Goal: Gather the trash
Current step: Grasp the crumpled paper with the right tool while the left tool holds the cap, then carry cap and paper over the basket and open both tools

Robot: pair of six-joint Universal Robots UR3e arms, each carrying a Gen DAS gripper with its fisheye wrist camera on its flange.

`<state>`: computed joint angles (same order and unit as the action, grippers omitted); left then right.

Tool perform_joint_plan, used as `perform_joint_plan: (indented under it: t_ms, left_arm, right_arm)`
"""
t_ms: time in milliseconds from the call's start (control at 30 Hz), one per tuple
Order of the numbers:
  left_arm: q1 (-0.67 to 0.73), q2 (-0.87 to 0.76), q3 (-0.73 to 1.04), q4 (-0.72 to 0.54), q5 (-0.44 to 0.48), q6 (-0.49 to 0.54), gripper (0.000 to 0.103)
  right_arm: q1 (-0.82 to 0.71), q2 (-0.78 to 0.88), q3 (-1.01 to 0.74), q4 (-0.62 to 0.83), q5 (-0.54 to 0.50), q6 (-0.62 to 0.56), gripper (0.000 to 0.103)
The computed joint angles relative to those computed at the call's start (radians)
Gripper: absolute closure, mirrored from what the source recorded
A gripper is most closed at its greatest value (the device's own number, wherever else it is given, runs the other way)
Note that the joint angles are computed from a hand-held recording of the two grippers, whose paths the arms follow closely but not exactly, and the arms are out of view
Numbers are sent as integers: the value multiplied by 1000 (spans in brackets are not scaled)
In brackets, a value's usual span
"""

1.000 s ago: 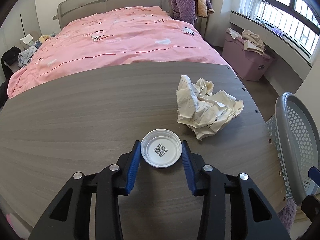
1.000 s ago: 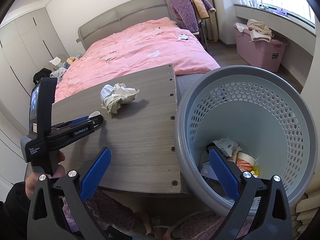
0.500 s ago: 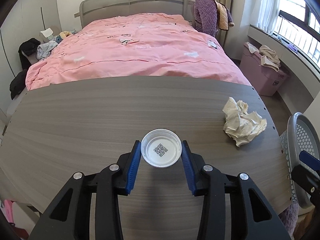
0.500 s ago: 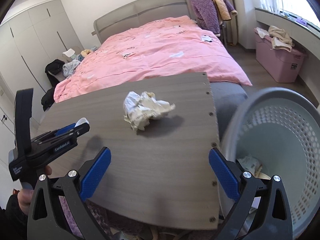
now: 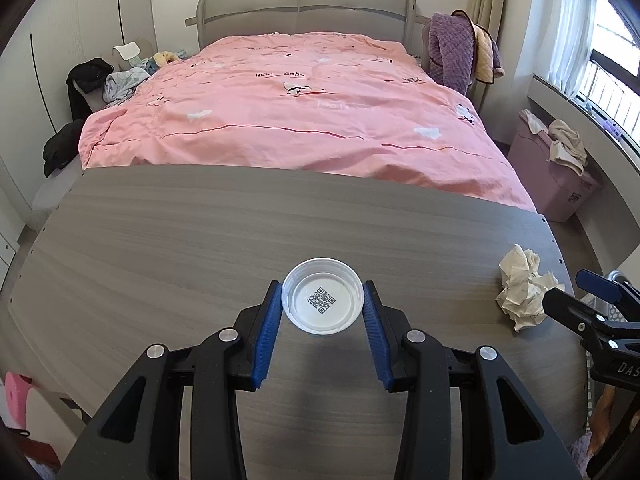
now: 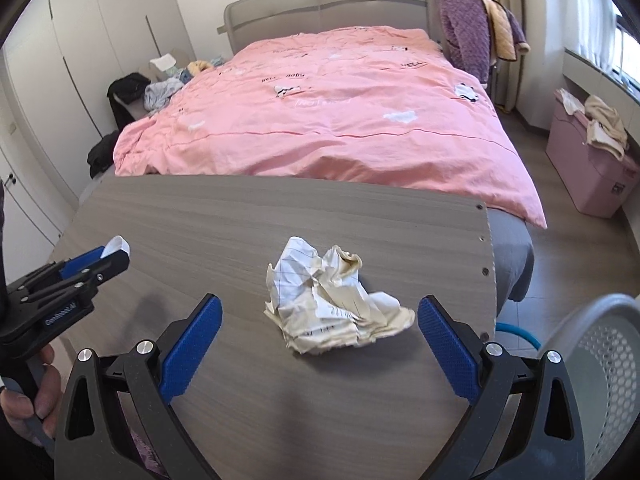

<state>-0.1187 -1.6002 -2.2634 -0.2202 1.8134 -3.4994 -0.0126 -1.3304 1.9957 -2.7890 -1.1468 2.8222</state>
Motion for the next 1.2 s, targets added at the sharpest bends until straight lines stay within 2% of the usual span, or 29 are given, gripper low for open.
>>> perform_joint_plan:
  t_ms: [400,433,567,700,967,1200]
  left_arm:
    - [41,4,-22,27,-30,14,64]
    - [45,5,-26,30,-35,16,64]
    - [51,11,-35,34,-46,19,64]
    - [45,20,-43,37,-51,20,64]
    - [12,60,-59,28,-51,18,64]
    - [-80,51,-20,3,-34,-2,64]
  right_arm:
    - [93,163,-163,67,-137,-30,8]
    - [94,168,-164,65,-138,-29,10]
    - [97,182,-169,69,-149,-23,37]
    - [85,165,-134,50,-129,-13,47]
    - [36,52,11,-1,-71,33,48]
    - [-64,-139,207,-20,-9,35,48]
